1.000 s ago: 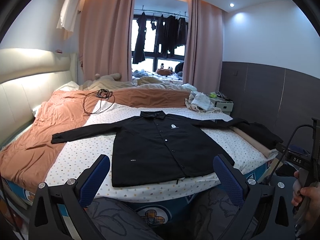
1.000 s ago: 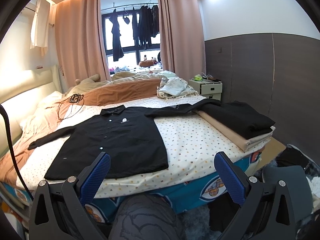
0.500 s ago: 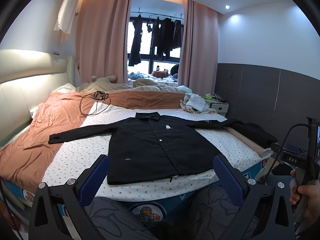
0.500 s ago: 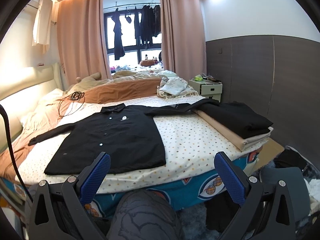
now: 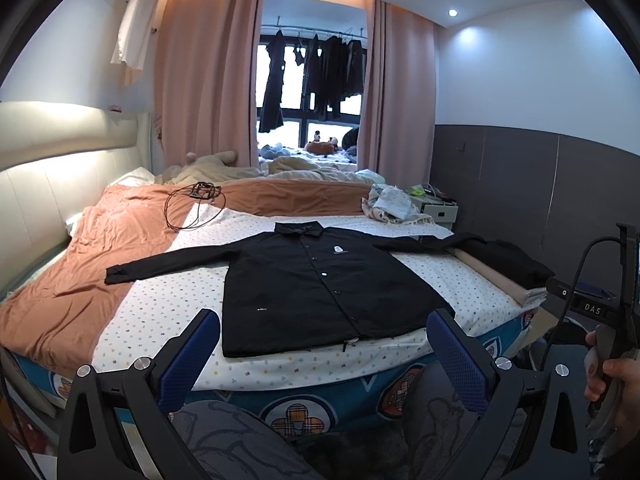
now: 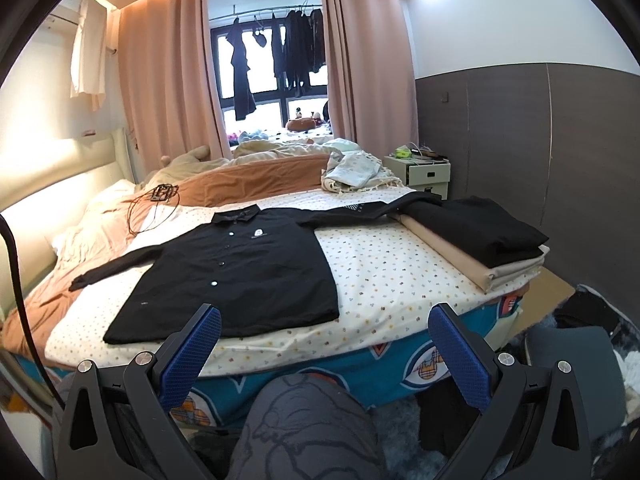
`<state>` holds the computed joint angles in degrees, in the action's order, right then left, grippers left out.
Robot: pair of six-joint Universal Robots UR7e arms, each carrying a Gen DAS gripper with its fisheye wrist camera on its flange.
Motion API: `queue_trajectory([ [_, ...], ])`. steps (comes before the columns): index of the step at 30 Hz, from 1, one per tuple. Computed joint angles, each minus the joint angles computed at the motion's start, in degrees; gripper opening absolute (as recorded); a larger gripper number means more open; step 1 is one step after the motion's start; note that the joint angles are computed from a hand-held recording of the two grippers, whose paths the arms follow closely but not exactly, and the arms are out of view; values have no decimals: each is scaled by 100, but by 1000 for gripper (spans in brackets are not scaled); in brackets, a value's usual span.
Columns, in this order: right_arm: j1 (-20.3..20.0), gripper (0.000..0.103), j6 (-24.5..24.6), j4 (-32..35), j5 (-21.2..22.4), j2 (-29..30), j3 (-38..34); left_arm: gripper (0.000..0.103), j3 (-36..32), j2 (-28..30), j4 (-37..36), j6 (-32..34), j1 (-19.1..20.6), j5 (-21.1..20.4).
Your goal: Fold large clothes
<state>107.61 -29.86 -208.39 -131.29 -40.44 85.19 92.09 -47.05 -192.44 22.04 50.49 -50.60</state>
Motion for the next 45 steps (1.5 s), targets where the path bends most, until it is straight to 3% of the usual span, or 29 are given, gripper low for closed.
queue_trajectory([
  [12,118,103,23,-481,-340,-42,216,103,403,-237,-84,-176,-26,-166],
  [22,39,103,80,-29,-112,213,-313,103,106,-140,153,-325,120,-35],
  [38,-82,103,512,1716,417,1313,-2410,103,-1195,232,628,-182,688,155],
  [45,-79,103,366,2968,599,2318,-4430,103,-2292,662,1306,-350,967,242],
])
